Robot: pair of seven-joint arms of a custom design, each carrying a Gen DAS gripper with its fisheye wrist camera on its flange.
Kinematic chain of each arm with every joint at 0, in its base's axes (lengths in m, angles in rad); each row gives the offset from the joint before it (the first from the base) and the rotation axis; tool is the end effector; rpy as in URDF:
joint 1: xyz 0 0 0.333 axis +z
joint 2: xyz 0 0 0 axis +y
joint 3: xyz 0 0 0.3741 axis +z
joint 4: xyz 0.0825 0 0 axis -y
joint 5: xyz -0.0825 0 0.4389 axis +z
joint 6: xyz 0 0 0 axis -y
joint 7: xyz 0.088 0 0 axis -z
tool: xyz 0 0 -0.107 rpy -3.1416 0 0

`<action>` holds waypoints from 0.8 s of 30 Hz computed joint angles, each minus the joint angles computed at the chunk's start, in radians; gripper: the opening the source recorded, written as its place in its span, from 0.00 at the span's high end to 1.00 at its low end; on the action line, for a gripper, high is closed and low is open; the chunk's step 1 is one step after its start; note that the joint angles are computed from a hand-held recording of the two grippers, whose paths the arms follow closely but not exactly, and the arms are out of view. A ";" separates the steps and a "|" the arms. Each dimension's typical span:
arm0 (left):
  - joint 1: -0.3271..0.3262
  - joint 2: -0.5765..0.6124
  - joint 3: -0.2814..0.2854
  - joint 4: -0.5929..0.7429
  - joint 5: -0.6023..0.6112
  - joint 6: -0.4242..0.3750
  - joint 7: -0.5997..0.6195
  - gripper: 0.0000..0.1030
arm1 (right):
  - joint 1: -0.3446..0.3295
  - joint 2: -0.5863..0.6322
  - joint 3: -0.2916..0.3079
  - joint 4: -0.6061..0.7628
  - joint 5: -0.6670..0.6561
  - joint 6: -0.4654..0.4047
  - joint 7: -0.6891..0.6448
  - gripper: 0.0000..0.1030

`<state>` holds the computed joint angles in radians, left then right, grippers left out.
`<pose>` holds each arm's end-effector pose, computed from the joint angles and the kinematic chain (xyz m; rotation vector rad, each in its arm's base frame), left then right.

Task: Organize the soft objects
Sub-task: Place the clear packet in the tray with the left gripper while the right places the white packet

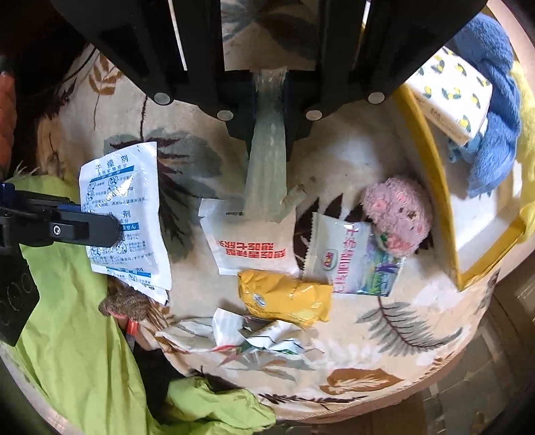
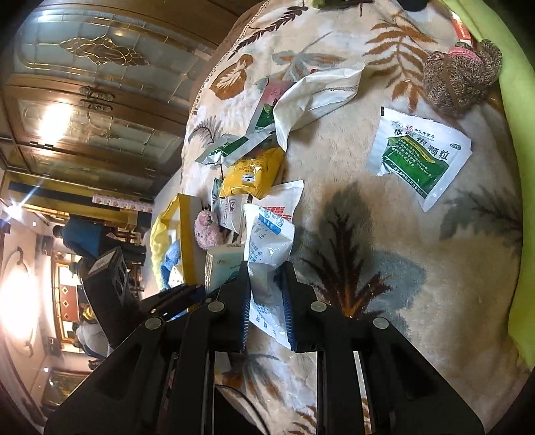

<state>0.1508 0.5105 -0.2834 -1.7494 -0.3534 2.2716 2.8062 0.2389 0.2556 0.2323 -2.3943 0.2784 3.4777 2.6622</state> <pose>0.7320 -0.0836 0.3130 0.6951 -2.9237 0.6130 0.5407 0.2351 0.3184 -0.7029 2.2138 0.0874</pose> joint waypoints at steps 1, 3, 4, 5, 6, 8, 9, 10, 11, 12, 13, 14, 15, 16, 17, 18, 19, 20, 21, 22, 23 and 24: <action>0.004 0.003 0.001 0.008 -0.006 -0.012 -0.008 0.91 | -0.006 0.001 0.005 0.002 -0.007 -0.001 0.005 0.84; 0.014 0.003 0.003 0.022 -0.019 -0.027 -0.016 0.91 | -0.033 0.008 0.026 0.012 -0.040 -0.001 0.022 0.84; 0.021 0.004 0.004 0.036 -0.025 -0.045 -0.019 0.91 | -0.046 0.013 0.037 0.021 -0.060 -0.004 0.028 0.84; 0.028 0.003 0.005 0.045 -0.035 -0.052 -0.021 0.91 | -0.053 0.017 0.042 0.033 -0.076 -0.011 0.027 0.84; 0.036 0.001 0.005 0.056 -0.048 -0.056 -0.022 0.91 | -0.060 0.023 0.048 0.047 -0.090 -0.018 0.025 0.84; 0.051 -0.002 0.006 0.081 -0.072 -0.077 -0.021 0.91 | -0.093 0.040 0.077 0.081 -0.130 -0.034 0.025 0.84; 0.058 -0.005 0.008 0.094 -0.085 -0.079 -0.025 0.91 | -0.115 0.054 0.097 0.106 -0.155 -0.045 0.024 0.84; 0.062 -0.007 0.012 0.105 -0.094 -0.075 -0.027 0.91 | -0.139 0.070 0.120 0.133 -0.177 -0.058 0.019 0.84; 0.066 -0.008 0.015 0.113 -0.101 -0.070 -0.028 0.91 | -0.157 0.087 0.139 0.165 -0.193 -0.075 0.008 0.84; 0.070 -0.005 0.019 0.130 -0.111 -0.057 -0.035 0.91 | -0.168 0.102 0.152 0.193 -0.200 -0.092 -0.010 0.84; 0.069 0.002 0.027 0.148 -0.110 -0.046 -0.051 0.91 | -0.183 0.123 0.171 0.231 -0.211 -0.112 -0.033 0.84; 0.069 0.011 0.033 0.166 -0.108 -0.033 -0.067 0.91 | -0.194 0.141 0.186 0.265 -0.216 -0.129 -0.057 0.84; 0.071 0.018 0.036 0.179 -0.105 -0.021 -0.080 0.91 | -0.200 0.161 0.196 0.301 -0.220 -0.149 -0.080 0.84; 0.067 0.030 0.046 0.199 -0.093 -0.001 -0.107 0.91 | -0.200 0.186 0.201 0.348 -0.224 -0.176 -0.107 0.84; 0.066 0.037 0.051 0.206 -0.080 0.022 -0.124 0.91 | -0.201 0.205 0.207 0.381 -0.223 -0.195 -0.129 0.84; 0.064 0.047 0.058 0.216 -0.065 0.056 -0.146 0.91 | -0.205 0.234 0.217 0.431 -0.226 -0.222 -0.154 0.84; 0.064 0.056 0.060 0.225 -0.050 0.077 -0.165 0.91 | -0.204 0.260 0.221 0.476 -0.225 -0.246 -0.177 0.84; 0.064 0.069 0.063 0.239 -0.031 0.086 -0.186 0.91 | -0.198 0.282 0.220 0.514 -0.223 -0.269 -0.199 0.84; 0.065 0.081 0.061 0.251 -0.017 0.090 -0.204 0.91 | -0.179 0.315 0.206 0.575 -0.226 -0.308 -0.221 0.84; 0.066 0.094 0.061 0.264 -0.003 0.092 -0.227 0.91 | -0.168 0.332 0.198 0.611 -0.221 -0.335 -0.237 0.84; 0.064 0.109 0.064 0.279 0.014 0.097 -0.253 0.91 | -0.149 0.360 0.183 0.663 -0.221 -0.373 -0.255 0.84; 0.062 0.124 0.064 0.292 0.029 0.102 -0.276 0.91 | -0.123 0.390 0.159 0.721 -0.224 -0.418 -0.269 0.84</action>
